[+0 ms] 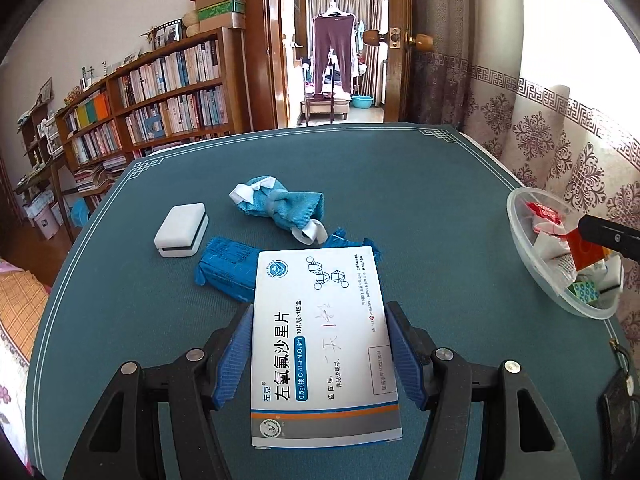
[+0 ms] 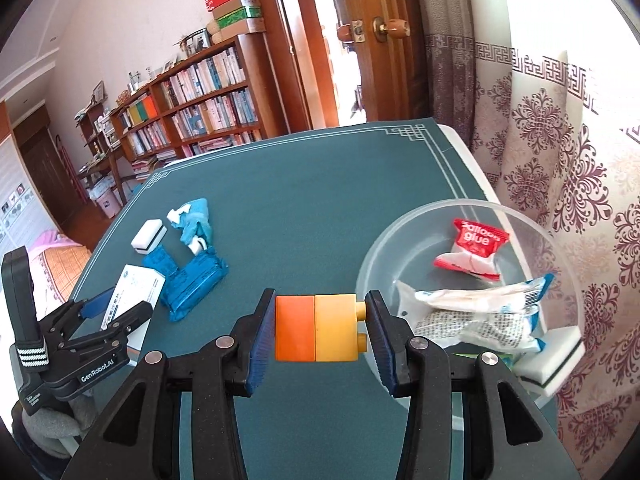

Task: Organize objects
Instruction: 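Carry the orange brick over the bowl with the right gripper while the left lifts the box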

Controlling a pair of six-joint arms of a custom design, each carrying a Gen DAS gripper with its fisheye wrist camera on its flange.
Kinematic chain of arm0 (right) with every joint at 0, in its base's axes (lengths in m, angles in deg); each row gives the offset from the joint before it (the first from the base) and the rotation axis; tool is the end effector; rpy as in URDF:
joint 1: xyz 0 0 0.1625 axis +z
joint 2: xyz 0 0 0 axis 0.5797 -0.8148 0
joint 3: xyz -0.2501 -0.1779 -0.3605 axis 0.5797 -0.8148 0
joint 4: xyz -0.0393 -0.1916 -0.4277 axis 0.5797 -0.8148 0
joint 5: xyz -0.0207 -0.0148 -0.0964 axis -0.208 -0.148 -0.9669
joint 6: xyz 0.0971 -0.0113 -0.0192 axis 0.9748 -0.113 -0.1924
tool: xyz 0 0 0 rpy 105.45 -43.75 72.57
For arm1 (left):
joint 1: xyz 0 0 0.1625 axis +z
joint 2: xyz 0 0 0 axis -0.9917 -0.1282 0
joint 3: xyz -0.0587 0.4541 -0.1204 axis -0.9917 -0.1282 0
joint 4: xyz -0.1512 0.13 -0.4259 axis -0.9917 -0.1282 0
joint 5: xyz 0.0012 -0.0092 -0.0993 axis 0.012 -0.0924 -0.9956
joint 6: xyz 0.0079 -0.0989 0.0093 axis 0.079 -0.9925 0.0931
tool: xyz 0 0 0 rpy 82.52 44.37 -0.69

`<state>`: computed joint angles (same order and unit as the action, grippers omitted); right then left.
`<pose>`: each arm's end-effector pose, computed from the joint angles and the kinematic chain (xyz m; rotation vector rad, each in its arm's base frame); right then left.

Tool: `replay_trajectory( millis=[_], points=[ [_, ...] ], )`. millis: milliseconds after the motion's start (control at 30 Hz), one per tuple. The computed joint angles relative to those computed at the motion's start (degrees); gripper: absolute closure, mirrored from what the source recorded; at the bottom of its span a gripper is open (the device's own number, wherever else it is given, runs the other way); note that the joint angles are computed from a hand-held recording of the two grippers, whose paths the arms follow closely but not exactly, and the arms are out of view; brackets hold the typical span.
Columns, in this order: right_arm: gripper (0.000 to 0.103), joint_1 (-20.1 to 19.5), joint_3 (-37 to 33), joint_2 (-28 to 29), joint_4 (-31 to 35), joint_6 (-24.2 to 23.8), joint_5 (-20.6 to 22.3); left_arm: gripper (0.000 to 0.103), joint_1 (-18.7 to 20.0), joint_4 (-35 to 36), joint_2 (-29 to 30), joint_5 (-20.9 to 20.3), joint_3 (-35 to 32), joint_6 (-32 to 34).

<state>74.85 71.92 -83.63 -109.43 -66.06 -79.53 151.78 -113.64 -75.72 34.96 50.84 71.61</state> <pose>0.3251 -0.6738 0.0551 0.3062 -2.3439 1.0511 -0.0570 -0.6952 0.2633 0.6472 2.2441 -0.8738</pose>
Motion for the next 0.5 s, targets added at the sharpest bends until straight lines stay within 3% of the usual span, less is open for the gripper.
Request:
replay_trajectory(
  millis=[233,500],
  points=[
    [0.058,-2.46,1.13,-3.56,-3.92,0.40,-1.71,0.036,-1.68,1.06,1.04,-0.43,0.04,0.17],
    [0.058,-6.04,-0.71,-5.44,-1.33,3.61,-2.48,0.036,-3.05,1.26,2.52,-0.20,-0.38,0.69]
  ],
)
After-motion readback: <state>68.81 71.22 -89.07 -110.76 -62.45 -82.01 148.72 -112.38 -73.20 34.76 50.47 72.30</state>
